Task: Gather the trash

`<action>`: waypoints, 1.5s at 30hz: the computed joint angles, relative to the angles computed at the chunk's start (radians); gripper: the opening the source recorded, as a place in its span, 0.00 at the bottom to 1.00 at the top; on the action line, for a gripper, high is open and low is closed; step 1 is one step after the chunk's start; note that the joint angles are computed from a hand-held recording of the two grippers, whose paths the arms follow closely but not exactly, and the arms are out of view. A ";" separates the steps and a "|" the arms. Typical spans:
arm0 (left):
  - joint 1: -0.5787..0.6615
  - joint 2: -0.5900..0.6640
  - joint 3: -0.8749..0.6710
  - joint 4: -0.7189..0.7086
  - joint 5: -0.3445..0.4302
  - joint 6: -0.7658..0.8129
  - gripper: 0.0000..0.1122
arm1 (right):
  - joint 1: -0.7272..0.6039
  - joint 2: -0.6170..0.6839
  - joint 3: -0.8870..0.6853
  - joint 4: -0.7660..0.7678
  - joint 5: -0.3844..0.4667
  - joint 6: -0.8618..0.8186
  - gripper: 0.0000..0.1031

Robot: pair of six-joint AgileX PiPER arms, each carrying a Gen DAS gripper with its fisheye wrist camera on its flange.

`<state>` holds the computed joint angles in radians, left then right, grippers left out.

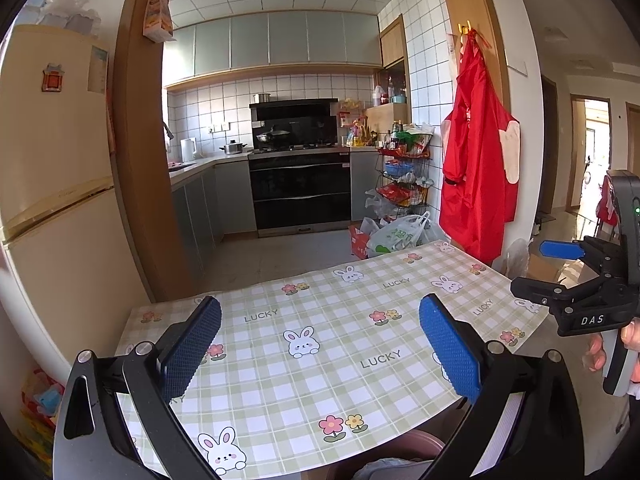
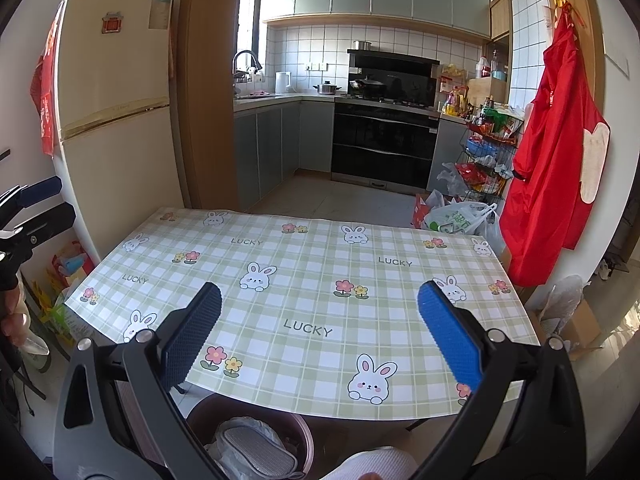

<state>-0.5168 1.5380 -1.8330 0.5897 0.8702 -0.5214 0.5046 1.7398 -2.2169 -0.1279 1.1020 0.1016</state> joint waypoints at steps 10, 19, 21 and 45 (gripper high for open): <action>0.006 0.009 -0.016 -0.010 0.014 0.010 0.86 | 0.006 -0.020 0.060 -0.005 -0.030 0.010 0.94; 0.018 0.009 -0.013 -0.026 0.014 0.022 0.86 | 0.001 -0.022 0.069 0.002 -0.032 0.005 0.94; 0.021 0.011 -0.015 -0.030 0.015 0.026 0.87 | -0.002 -0.023 0.074 0.007 -0.034 0.003 0.94; 0.025 0.013 -0.013 -0.035 0.018 0.031 0.87 | -0.002 -0.021 0.076 0.010 -0.030 -0.003 0.94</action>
<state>-0.4921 1.5513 -1.8463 0.5543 0.8882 -0.4908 0.5023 1.7191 -2.1407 -0.1182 1.0722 0.0991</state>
